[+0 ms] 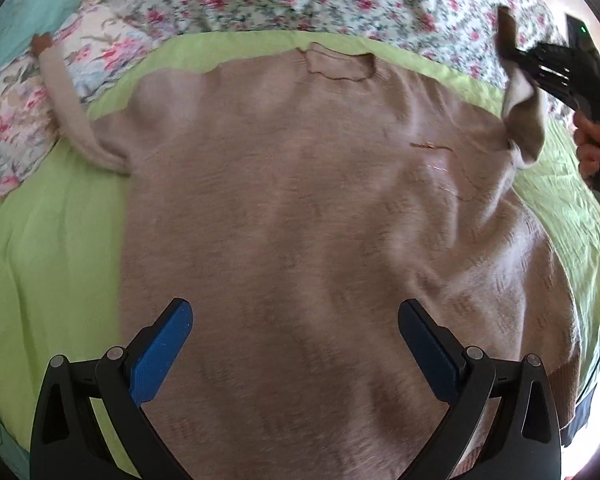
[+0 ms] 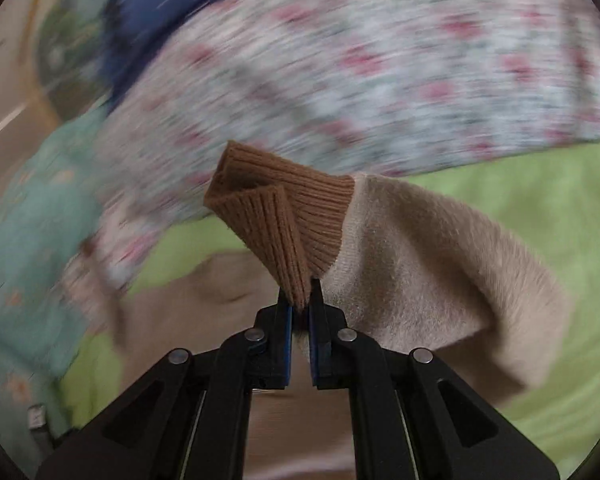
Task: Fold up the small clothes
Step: 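Carry the sleeve across the sweater body with the right gripper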
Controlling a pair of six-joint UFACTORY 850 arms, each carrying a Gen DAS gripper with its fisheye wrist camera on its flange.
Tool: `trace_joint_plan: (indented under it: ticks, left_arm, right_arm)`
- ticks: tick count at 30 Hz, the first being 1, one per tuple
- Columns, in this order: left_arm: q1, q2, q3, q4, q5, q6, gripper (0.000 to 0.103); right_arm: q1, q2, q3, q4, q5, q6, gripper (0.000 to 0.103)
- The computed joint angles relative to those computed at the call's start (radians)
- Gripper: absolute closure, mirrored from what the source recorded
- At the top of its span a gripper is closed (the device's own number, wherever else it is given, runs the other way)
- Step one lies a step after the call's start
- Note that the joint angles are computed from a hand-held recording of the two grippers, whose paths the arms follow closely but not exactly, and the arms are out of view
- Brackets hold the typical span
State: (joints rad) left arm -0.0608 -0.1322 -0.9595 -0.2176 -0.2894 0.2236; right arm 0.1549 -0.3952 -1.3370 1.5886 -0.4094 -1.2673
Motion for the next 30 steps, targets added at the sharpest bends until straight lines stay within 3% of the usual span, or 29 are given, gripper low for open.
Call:
trace_joint_plan:
  ticks: [5, 9, 12, 15, 16, 17, 19, 24, 28, 29, 30]
  left_arm:
    - [0.058, 0.001, 0.006, -0.111, 0.004, 0.079, 0.0]
    - [0.098, -0.013, 0.0, -0.238, 0.009, 0.197, 0.0]
    - [0.124, -0.033, -0.016, -0.393, 0.007, 0.358, 0.0]
    - [0.151, -0.081, -0.066, -0.574, -0.036, 0.539, 0.0]
    - [0.158, -0.103, -0.09, -0.625, -0.058, 0.584, 0.0]
    - [0.165, -0.127, -0.117, -0.685, -0.083, 0.64, 0.0]
    - [0.176, -0.184, -0.18, -0.796, -0.129, 0.743, 0.0]
    - [0.182, -0.403, -0.433, -0.814, -0.315, 0.669, 0.0]
    - [0.161, -0.51, -0.569, -0.807, -0.319, 0.599, 0.004]
    - [0.153, -0.519, -0.583, -0.824, -0.314, 0.625, 0.01]
    - [0.149, -0.533, -0.603, -0.843, -0.329, 0.657, 0.041]
  right_arm:
    - [0.132, -0.184, -0.238, -0.265, -0.093, 0.244, 0.095]
    - [0.194, -0.316, -0.349, -0.321, -0.173, 0.335, 0.095]
    - [0.229, -0.395, -0.424, -0.373, -0.204, 0.398, 0.095]
    - [0.247, -0.449, -0.474, -0.411, -0.237, 0.458, 0.089]
    - [0.249, -0.448, -0.47, -0.405, -0.242, 0.461, 0.079]
    - [0.243, -0.44, -0.449, -0.363, -0.258, 0.432, 0.059]
    - [0.236, -0.389, -0.369, -0.265, -0.232, 0.342, 0.045]
    - [0.198, -0.207, -0.146, -0.087, -0.128, 0.191, 0.045]
    - [0.153, -0.036, 0.072, 0.117, -0.028, 0.03, 0.045]
    - [0.144, -0.006, 0.114, 0.17, -0.008, -0.013, 0.045]
    - [0.132, 0.032, 0.162, 0.239, 0.026, -0.063, 0.045]
